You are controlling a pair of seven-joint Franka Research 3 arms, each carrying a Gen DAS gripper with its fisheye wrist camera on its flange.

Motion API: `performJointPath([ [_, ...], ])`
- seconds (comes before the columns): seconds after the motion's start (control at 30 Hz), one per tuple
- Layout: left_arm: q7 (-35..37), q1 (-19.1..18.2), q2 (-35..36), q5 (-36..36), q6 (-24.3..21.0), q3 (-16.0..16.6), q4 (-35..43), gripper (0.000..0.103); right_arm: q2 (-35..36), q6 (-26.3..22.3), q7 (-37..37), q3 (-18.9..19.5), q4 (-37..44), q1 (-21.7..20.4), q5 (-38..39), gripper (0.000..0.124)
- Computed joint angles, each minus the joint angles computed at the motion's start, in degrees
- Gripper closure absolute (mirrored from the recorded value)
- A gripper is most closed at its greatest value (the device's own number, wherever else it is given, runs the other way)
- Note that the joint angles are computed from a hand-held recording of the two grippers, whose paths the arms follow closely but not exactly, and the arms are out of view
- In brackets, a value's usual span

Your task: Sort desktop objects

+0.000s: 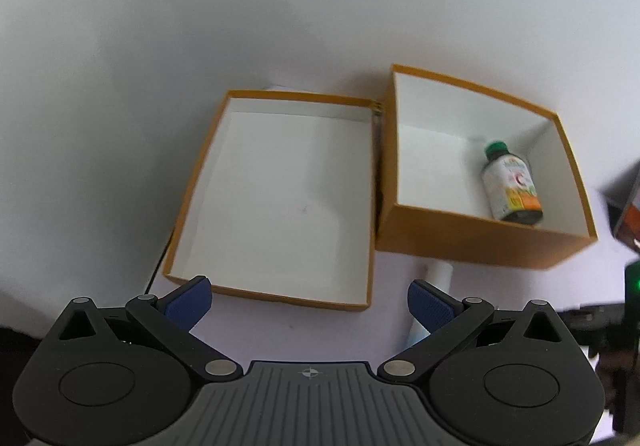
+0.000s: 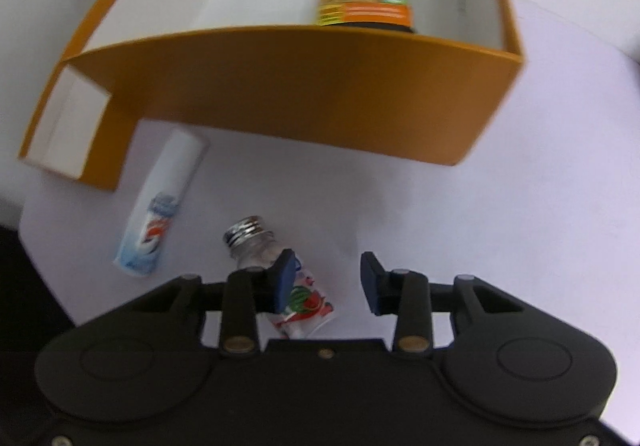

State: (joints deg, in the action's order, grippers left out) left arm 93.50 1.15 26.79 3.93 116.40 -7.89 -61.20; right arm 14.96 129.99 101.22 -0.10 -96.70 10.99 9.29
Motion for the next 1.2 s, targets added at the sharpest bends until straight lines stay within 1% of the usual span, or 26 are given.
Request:
performJointPath([
  [0.07,-4.3,-1.6,-0.1,2.7,-1.7,1.3,0.3,0.000,-0.8,-0.3,-2.9,0.6,-1.0,-0.4,1.3,0.087],
  [0.13,-6.7,-1.2,-1.2,1.6,-1.8,0.9,-0.9,0.000,-1.8,-0.2,-5.6,1.0,-2.3,-0.8,3.0,0.087],
  [0.2,-7.7,-1.6,-0.9,2.0,-3.2,0.8,0.0,0.000,-2.6,0.5,-6.7,1.1,-3.5,-0.5,3.2,0.087],
  [0.27,-8.2,-2.1,-1.2,2.9,-2.9,0.8,-0.4,0.000,-3.7,0.9,-7.8,1.2,-4.9,-0.2,3.5,0.087],
  [0.37,-8.9,-2.7,-1.7,3.6,-1.7,0.5,-0.9,0.000,-4.8,0.3,-12.4,1.9,-5.8,-0.2,5.5,0.086],
  [0.5,-9.8,-3.4,-1.3,4.6,-1.9,0.6,-0.3,0.000,-5.6,0.3,-13.7,1.6,-5.3,0.3,4.3,0.085],
  [0.67,-9.6,-3.6,-1.4,5.0,-1.5,0.5,-0.5,0.000,-6.3,0.0,-15.2,1.2,-4.6,-0.2,5.2,0.074],
  [0.8,-10.2,-3.2,-1.4,4.3,-1.6,0.5,-0.5,0.000,-5.3,-3.4,-16.2,1.2,-2.2,-0.4,4.6,0.073],
  [0.93,-10.7,-2.9,-1.6,4.1,-2.3,0.6,-1.1,0.000,-4.0,-7.0,-19.5,1.7,0.5,-0.6,6.1,0.068],
  [1.0,-10.8,-2.7,-1.8,4.0,-3.7,0.7,-1.6,0.000,-3.0,-8.3,-20.8,2.0,1.9,-0.3,6.3,0.065],
  [1.07,-11.4,-2.5,-2.1,4.0,-4.4,0.8,-2.0,0.000,-0.7,-10.1,-21.5,2.2,4.5,0.6,5.1,0.057],
  [1.17,-11.4,-2.1,-2.8,3.5,-5.1,0.7,-2.8,0.000,3.9,-13.2,-23.8,2.8,9.6,1.7,3.7,0.056],
  [1.2,-11.3,-2.1,-3.1,3.7,-5.3,0.7,-3.0,0.000,5.4,-14.2,-23.4,2.6,11.4,2.3,2.7,0.056],
])
